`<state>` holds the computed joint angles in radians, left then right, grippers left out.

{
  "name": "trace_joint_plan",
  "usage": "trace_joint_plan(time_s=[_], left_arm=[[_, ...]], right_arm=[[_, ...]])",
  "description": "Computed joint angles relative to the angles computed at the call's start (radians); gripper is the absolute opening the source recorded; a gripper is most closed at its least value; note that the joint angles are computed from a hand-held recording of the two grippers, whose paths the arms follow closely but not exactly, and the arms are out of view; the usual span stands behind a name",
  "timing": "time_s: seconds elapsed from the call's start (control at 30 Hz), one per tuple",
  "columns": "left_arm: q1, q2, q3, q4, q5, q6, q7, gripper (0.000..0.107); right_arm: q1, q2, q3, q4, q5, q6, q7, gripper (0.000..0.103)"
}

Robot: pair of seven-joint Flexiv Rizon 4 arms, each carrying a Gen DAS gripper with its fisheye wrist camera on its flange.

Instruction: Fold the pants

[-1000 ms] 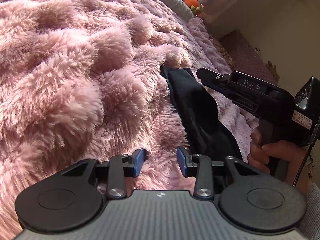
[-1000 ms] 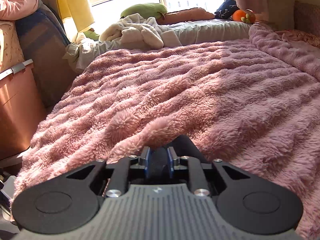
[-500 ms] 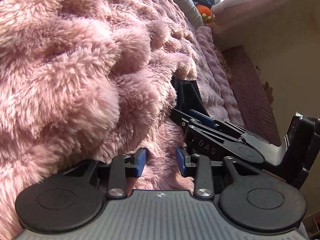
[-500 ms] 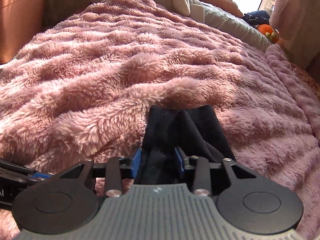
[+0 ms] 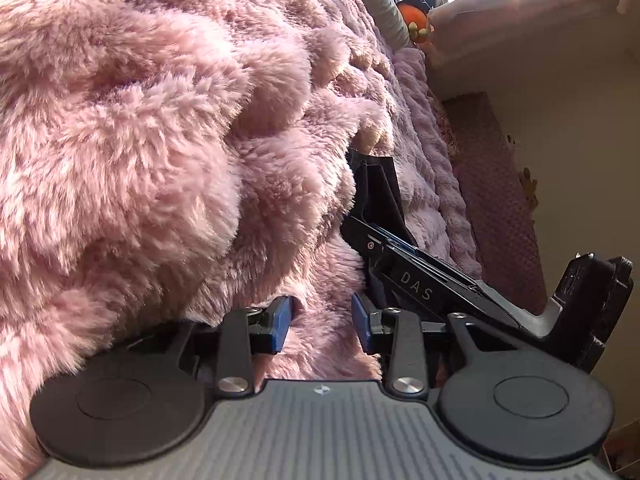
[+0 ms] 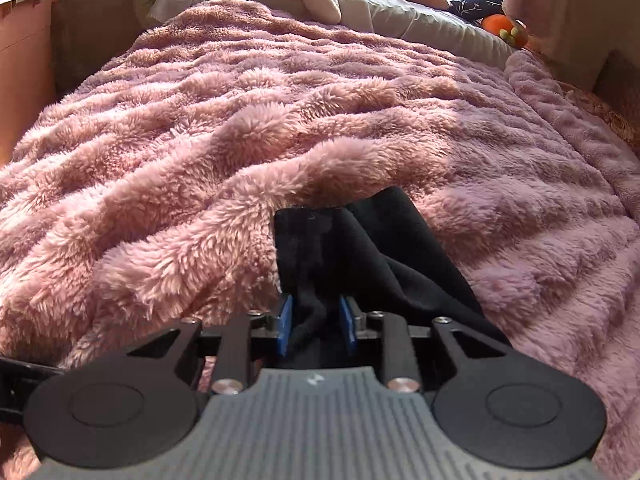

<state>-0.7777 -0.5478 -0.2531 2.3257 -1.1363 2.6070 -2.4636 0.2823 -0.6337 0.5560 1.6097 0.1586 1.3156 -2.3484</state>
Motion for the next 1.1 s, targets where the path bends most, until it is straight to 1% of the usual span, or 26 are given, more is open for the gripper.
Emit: trace_joint_plan(time_s=[0.03,0.1,0.17,0.27,0.3,0.37,0.43,0.47,0.5,0.53,0.57,0.63,0.67,0.73,0.77,0.8,0.83,0.87,0.9,0.93,0.97,1.0,1.03,1.07,1.1], left_arm=[[0.002,-0.001,0.000,0.003,0.007,0.002,-0.008,0.041],[0.005,0.003,0.002,0.016,0.025,0.006,-0.030,0.041],[0.008,0.002,0.005,0.027,0.047,0.013,-0.058,0.041],[0.010,0.000,0.008,0.043,0.072,0.029,-0.100,0.041],[0.011,-0.001,0.009,0.047,0.079,0.032,-0.110,0.041],[0.013,-0.004,0.011,0.054,0.091,0.038,-0.128,0.041],[0.011,-0.004,0.011,0.056,0.089,0.038,-0.129,0.041],[0.010,-0.004,0.011,0.056,0.086,0.037,-0.128,0.041],[0.008,-0.004,0.011,0.057,0.084,0.036,-0.124,0.041],[0.008,-0.003,0.011,0.057,0.083,0.034,-0.121,0.041],[0.009,-0.003,0.012,0.056,0.085,0.032,-0.120,0.041],[0.015,-0.003,0.014,0.052,0.094,0.029,-0.126,0.041],[0.018,-0.004,0.016,0.050,0.099,0.029,-0.130,0.041],[0.023,-0.006,0.018,0.052,0.110,0.032,-0.141,0.041],[0.025,-0.006,0.019,0.057,0.117,0.035,-0.149,0.041],[0.026,-0.007,0.020,0.058,0.120,0.036,-0.152,0.041],[0.027,-0.007,0.021,0.062,0.124,0.038,-0.156,0.041],[0.028,-0.008,0.022,0.063,0.127,0.038,-0.158,0.041],[0.029,-0.008,0.022,0.064,0.129,0.039,-0.159,0.041],[0.026,-0.003,0.018,0.064,0.109,0.026,-0.149,0.033],[0.026,-0.002,0.017,0.067,0.102,0.021,-0.151,0.033],[0.032,-0.008,0.021,0.073,0.127,0.033,-0.178,0.034],[0.037,-0.013,0.024,0.079,0.147,0.045,-0.204,0.034],[0.039,-0.015,0.027,0.083,0.158,0.054,-0.218,0.034],[0.043,-0.018,0.028,0.088,0.169,0.061,-0.232,0.035]], right_arm=[[-0.017,-0.006,0.020,-0.010,0.019,-0.012,0.002,0.005],[-0.085,-0.026,0.090,-0.050,0.095,-0.065,-0.008,0.004],[-0.120,-0.032,0.113,-0.082,0.163,-0.116,-0.007,0.002],[-0.138,-0.028,0.107,-0.109,0.241,-0.167,0.006,0.002],[-0.151,-0.031,0.113,-0.126,0.269,-0.212,0.011,0.002],[-0.161,-0.031,0.106,-0.153,0.303,-0.293,0.013,0.009],[-0.145,-0.023,0.083,-0.151,0.326,-0.295,-0.007,0.008],[-0.133,-0.016,0.071,-0.143,0.336,-0.279,-0.025,0.002],[-0.121,-0.011,0.058,-0.137,0.346,-0.263,-0.041,0.000],[-0.109,-0.006,0.047,-0.132,0.359,-0.249,-0.054,0.000],[-0.106,-0.003,0.043,-0.131,0.381,-0.238,-0.074,0.000],[-0.125,-0.003,0.063,-0.134,0.453,-0.215,-0.133,0.000],[-0.144,-0.005,0.088,-0.137,0.507,-0.191,-0.180,0.000],[-0.180,-0.006,0.134,-0.148,0.605,-0.175,-0.268,0.000],[-0.198,-0.006,0.159,-0.151,0.650,-0.170,-0.328,0.000],[-0.213,-0.003,0.187,-0.149,0.680,-0.171,-0.421,0.000],[-0.211,0.005,0.191,-0.141,0.685,-0.177,-0.484,0.000],[-0.198,0.018,0.182,-0.128,0.668,-0.196,-0.532,0.000],[-0.167,0.035,0.152,-0.111,0.633,-0.212,-0.545,0.000],[-0.120,0.050,0.107,-0.093,0.604,-0.194,-0.525,0.000],[-0.054,0.062,0.039,-0.078,0.557,-0.171,-0.459,0.000],[-0.012,0.063,-0.008,-0.075,0.521,-0.164,-0.395,0.000],[0.009,0.057,-0.035,-0.077,0.500,-0.160,-0.347,0.000],[0.008,0.053,-0.042,-0.087,0.482,-0.193,-0.309,0.000],[0.000,0.047,-0.050,-0.107,0.462,-0.271,-0.257,0.000]])
